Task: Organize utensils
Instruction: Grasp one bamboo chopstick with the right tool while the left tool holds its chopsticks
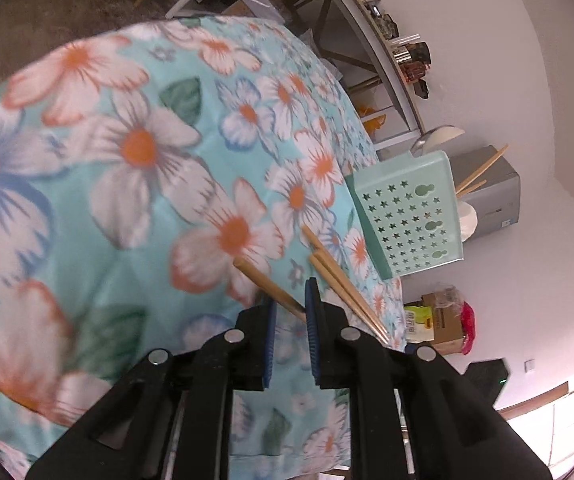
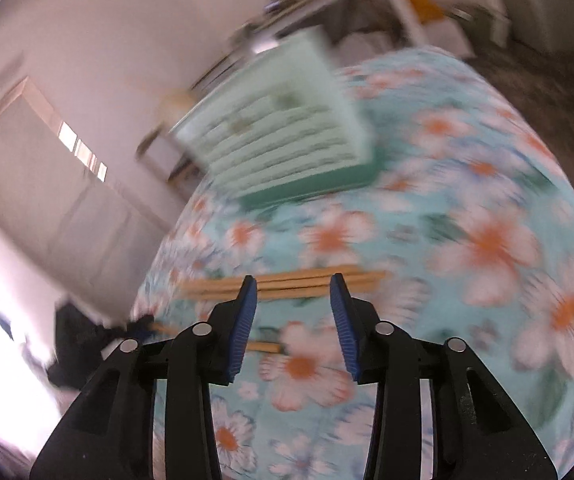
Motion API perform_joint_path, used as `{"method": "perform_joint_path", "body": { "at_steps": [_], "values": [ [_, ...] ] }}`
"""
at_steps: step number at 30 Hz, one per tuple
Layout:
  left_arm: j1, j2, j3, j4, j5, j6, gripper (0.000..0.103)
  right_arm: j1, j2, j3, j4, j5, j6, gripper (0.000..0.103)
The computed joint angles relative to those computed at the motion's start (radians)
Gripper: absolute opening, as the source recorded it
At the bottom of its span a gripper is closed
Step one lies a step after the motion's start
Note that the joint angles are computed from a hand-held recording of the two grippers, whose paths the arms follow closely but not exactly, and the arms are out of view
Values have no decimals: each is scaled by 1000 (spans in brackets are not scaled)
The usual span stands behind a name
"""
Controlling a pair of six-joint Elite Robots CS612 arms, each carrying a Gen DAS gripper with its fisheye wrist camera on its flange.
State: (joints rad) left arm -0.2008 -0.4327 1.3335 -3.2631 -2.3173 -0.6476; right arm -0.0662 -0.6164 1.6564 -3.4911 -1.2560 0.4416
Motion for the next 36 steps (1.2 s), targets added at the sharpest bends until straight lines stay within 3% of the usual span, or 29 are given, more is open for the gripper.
{"method": "perform_joint_path", "body": {
  "at_steps": [4,7,11,16,19,27,31,36],
  "values": [
    [4,-6,4,13,14,34,14,60,2,-90,145,-39,-371,24],
    [5,-11,6,24,17,63,14,86,17,-152,241,-27,-583,19],
    [10,-19,14,32,24,107,14,108,36,-226,379,-11,-820,17],
    [20,-16,9,31,14,135,14,126,54,-296,534,-17,-1009,17],
    [25,-10,1,32,-3,146,14,135,68,-330,594,-50,-1071,17],
    [29,0,-11,36,-25,165,15,144,98,-393,675,-86,-1135,17],
    [29,1,-13,34,-26,167,15,149,113,-418,689,-85,-1145,13],
    [26,-3,-4,22,-11,167,15,144,115,-415,636,-50,-1082,4]
  ]
}}
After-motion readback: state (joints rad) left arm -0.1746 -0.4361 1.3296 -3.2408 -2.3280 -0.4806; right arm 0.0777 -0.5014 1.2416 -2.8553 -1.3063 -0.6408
